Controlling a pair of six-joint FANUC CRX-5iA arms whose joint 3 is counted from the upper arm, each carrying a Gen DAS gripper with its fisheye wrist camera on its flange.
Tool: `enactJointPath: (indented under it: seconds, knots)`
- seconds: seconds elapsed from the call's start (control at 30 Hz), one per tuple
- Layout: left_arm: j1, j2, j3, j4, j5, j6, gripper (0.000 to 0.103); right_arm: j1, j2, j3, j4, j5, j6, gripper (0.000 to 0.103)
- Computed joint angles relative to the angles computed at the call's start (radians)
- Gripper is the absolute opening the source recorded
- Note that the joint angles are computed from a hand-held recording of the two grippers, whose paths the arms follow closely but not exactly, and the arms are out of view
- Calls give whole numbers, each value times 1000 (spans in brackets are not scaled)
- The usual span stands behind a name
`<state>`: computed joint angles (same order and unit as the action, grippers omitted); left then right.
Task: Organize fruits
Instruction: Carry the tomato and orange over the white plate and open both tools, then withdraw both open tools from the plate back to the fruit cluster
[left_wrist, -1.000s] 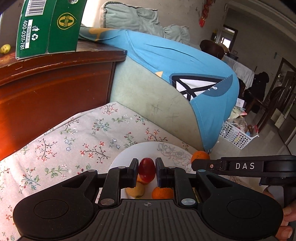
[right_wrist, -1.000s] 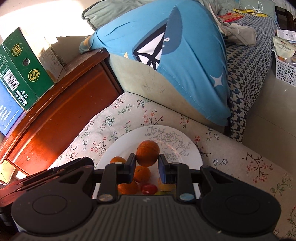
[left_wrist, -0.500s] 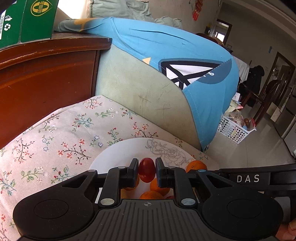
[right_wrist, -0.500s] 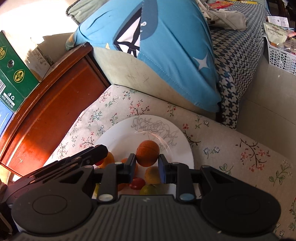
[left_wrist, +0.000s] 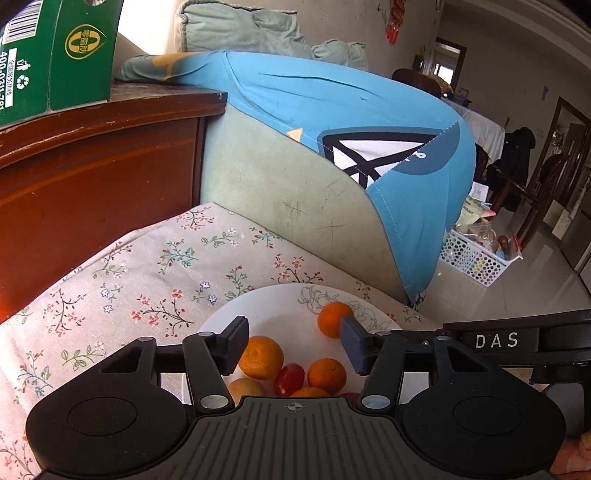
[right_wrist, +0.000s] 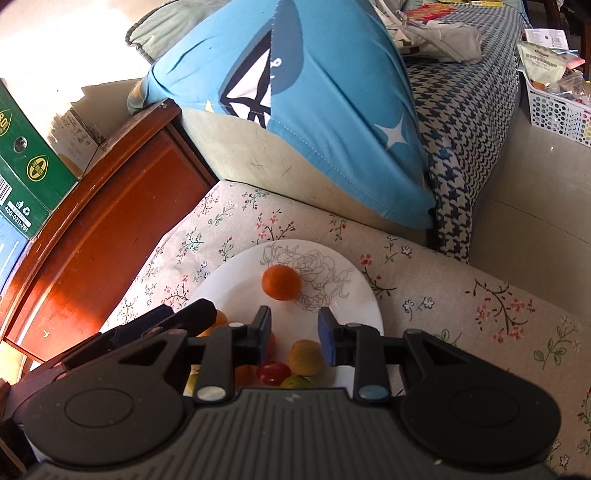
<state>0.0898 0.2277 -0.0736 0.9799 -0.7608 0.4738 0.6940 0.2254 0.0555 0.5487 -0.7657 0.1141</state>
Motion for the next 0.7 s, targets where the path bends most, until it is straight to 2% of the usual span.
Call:
enactJointPath:
  seconds: [0.13,0.2,0.27,0.43,0.7]
  knots:
    - [11,-24,5,-41,6,16,74,3,-9,-7,12,7,-7,30]
    - [24,-39,-2,-32,2,14,75,5,-13,-10,15,12,-6,30]
    - [40,-48,8,-56,-13,45,82,9,-16,-10,19,12,-1,31]
    - [76,-74,14,-106,-25,87,83,17,-25,-13,19,23,7,32]
    - [153,-102,35,-191,-98,203,84,41,-37,-18,35,35,27,33]
